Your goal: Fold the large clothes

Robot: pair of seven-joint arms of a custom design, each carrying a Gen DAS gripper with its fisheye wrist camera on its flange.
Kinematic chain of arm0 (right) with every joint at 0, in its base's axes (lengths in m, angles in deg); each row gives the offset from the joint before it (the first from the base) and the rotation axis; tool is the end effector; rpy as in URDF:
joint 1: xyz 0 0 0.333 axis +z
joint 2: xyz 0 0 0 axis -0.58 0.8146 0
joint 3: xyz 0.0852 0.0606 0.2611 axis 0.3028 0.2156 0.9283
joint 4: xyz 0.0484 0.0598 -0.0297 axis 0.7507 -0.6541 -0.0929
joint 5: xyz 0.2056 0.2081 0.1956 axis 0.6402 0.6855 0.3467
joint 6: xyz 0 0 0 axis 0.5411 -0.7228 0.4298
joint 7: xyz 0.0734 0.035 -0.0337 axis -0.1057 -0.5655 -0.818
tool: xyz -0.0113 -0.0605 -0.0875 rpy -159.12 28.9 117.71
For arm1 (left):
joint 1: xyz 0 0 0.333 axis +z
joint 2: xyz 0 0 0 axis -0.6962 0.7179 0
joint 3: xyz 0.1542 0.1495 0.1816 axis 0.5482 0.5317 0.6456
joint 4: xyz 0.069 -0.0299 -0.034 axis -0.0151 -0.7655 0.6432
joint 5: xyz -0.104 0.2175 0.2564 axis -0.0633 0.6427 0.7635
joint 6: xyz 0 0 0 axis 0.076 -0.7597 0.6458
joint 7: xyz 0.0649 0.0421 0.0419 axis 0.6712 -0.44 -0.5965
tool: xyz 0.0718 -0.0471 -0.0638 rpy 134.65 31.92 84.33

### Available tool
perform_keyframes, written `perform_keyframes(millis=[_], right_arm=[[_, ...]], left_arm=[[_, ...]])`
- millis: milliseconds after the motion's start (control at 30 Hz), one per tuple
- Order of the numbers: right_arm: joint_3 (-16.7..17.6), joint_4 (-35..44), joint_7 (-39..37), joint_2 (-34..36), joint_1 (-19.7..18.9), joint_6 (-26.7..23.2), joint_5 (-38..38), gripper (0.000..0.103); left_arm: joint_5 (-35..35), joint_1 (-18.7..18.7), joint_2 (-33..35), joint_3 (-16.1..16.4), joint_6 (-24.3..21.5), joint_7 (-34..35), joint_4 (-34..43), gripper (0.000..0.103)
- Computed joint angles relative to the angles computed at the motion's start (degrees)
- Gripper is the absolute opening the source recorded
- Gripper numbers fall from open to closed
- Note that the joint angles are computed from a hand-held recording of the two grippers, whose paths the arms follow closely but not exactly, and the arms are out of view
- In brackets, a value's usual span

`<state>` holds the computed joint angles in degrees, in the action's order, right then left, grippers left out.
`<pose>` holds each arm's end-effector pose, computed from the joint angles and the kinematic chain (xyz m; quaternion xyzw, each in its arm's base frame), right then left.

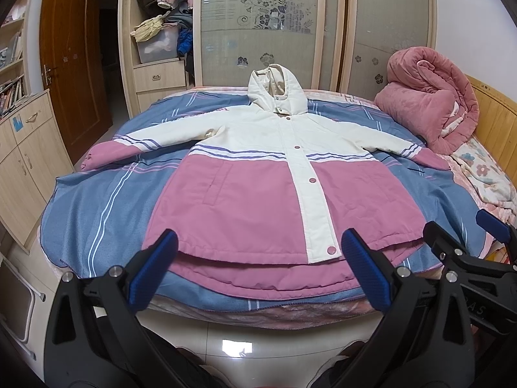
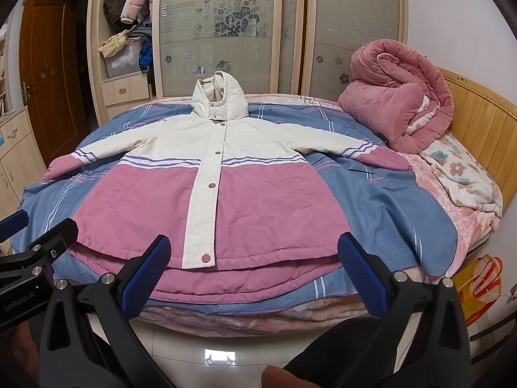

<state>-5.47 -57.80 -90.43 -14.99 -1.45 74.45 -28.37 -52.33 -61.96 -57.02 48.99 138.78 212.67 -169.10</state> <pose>0.4512 0.3495 0.4698 -0.4615 0.7612 -0.3964 0.2246 0.4722 -0.1671 0.4770 -0.4765 0.7567 -0.3873 0.2244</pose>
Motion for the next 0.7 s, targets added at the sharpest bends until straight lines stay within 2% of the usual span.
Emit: perform_keyframes(millis=[700], right_arm=[[0.1, -0.4, 0.0, -0.4, -0.2, 0.0, -0.1, 0.102]], left_arm=[[0.8, 0.1, 0.0, -0.1, 0.0, -0.7, -0.1, 0.101]])
